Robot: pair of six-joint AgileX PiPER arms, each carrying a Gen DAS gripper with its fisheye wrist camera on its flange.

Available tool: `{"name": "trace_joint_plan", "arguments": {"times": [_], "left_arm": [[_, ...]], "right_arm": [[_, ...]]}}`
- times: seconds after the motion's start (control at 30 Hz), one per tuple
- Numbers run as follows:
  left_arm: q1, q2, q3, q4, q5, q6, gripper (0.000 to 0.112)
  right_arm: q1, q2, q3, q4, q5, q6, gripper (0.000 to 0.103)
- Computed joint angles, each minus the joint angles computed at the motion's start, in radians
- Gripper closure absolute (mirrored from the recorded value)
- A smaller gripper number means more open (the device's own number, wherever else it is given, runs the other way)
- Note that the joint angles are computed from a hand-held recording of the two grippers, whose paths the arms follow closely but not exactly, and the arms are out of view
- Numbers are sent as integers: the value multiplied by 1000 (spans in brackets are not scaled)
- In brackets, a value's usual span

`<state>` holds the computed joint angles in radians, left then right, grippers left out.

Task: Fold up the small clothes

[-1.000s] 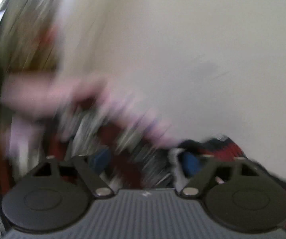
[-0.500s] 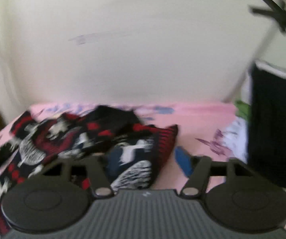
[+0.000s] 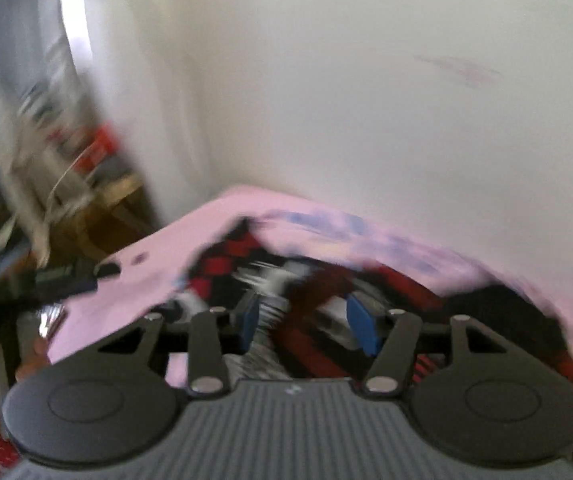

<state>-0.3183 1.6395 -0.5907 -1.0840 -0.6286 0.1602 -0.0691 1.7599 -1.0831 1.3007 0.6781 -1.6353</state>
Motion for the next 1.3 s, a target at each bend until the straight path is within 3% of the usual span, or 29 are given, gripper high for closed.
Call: {"name": "trace_joint_plan", "arguments": {"times": [0.07, 0.13, 0.23, 0.27, 0.33, 0.37, 0.4, 0.47, 0.5, 0.6, 0.67, 0.73, 0.93, 1.1, 1.2, 1.3], "left_arm": [[-18, -17, 19, -97, -86, 27, 42], [-10, -35, 37, -116, -112, 13, 42], [30, -64, 72, -46, -88, -81, 42], [46, -73, 82, -13, -74, -115, 42], [70, -93, 107, 47, -63, -173, 42], [80, -106, 124, 70, -69, -197, 42], [84, -116, 139, 80, -83, -215, 42], [39, -123, 156, -1, -148, -203, 42], [27, -123, 158, -42, -177, -196, 42], [4, -125, 161, -120, -222, -192, 42], [12, -119, 152, -130, -214, -176, 42], [19, -106, 136, -126, -192, -150, 42], [-15, -64, 81, -158, -181, -40, 39], [-41, -3, 18, -183, -162, 67, 38], [-74, 49, -29, -185, -161, 140, 38], [-107, 100, -81, -148, -137, 207, 38]], "right_arm": [[153, 27, -36, -46, -80, 7, 47], [266, 78, -103, -186, -72, 126, 46], [369, 138, -165, -362, -13, 284, 43], [397, 149, -158, -374, -38, 289, 32], [456, 168, -137, -402, -140, 327, 31], [472, 186, -144, -429, -160, 357, 45], [494, 217, -164, -471, -186, 405, 67], [520, 236, -181, -480, -261, 408, 95], [517, 253, -223, -468, -245, 431, 96], [460, 249, -392, -337, -68, 514, 96], [399, 230, -506, -174, 104, 515, 96], [346, 191, -568, -72, 187, 518, 95], [118, 87, -564, -36, 249, 525, 95], [-178, 61, -401, -38, 351, 446, 95], [-372, 97, -313, -28, 417, 364, 94], [-509, 209, -328, -51, 486, 365, 92]]}}
